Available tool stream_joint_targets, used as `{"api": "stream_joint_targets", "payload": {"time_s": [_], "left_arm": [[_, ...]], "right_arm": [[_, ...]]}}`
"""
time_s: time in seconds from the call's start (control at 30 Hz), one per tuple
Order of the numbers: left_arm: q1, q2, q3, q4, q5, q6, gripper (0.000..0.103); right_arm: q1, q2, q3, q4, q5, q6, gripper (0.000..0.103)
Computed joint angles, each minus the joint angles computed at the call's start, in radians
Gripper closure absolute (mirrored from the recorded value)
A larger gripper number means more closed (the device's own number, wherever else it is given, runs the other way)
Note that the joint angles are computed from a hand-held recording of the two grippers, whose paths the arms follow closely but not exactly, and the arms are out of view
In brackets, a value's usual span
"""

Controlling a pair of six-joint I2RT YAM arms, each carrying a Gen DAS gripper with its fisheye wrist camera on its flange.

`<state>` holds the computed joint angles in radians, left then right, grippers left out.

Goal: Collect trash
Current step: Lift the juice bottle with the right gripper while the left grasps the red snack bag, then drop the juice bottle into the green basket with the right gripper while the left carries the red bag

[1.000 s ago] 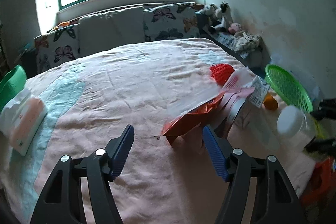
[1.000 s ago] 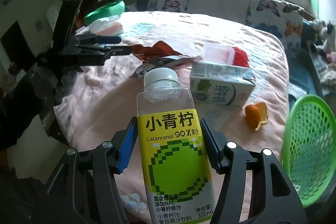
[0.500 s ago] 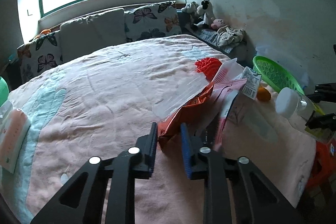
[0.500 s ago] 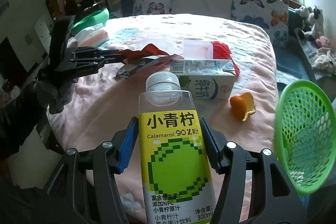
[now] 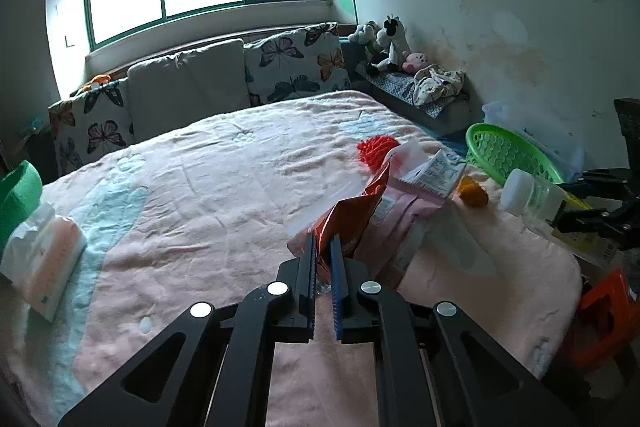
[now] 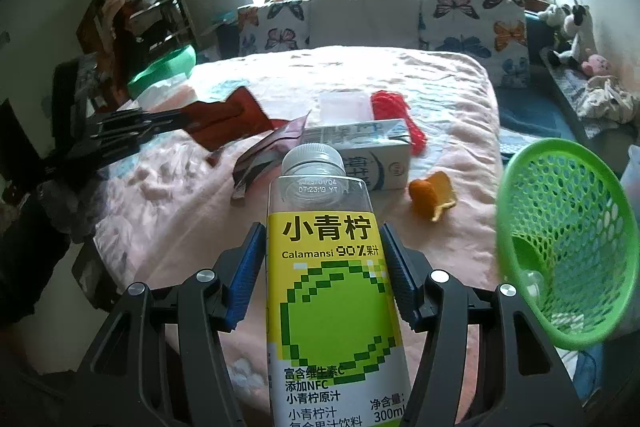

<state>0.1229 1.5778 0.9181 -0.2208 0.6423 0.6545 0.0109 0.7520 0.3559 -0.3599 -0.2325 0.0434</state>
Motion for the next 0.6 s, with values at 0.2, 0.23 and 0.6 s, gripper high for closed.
{"api": "stream_joint_targets", "payload": {"time_s": [0.2,0.23,0.6], "left_arm": [[0.0,-0.118,-0.013,-0.077,0.045,-0.02,0.097],[-0.009,-0.134,-0.014,-0.088,0.048,-0.025,0.097],[-0.204,-0.206,-0.004,-0.086,0.035,-0.184,0.097]], "right_arm": [[-0.139,-0.098,-0.016,-0.072,-0.067,-0.052,0.044],[-0.176,-0.107,-0.017,-0.082,-0.088,-0.068,0.044],[-0.627,0.065,0.036,-0.04,-0.271,-0.293,0.044]]}}
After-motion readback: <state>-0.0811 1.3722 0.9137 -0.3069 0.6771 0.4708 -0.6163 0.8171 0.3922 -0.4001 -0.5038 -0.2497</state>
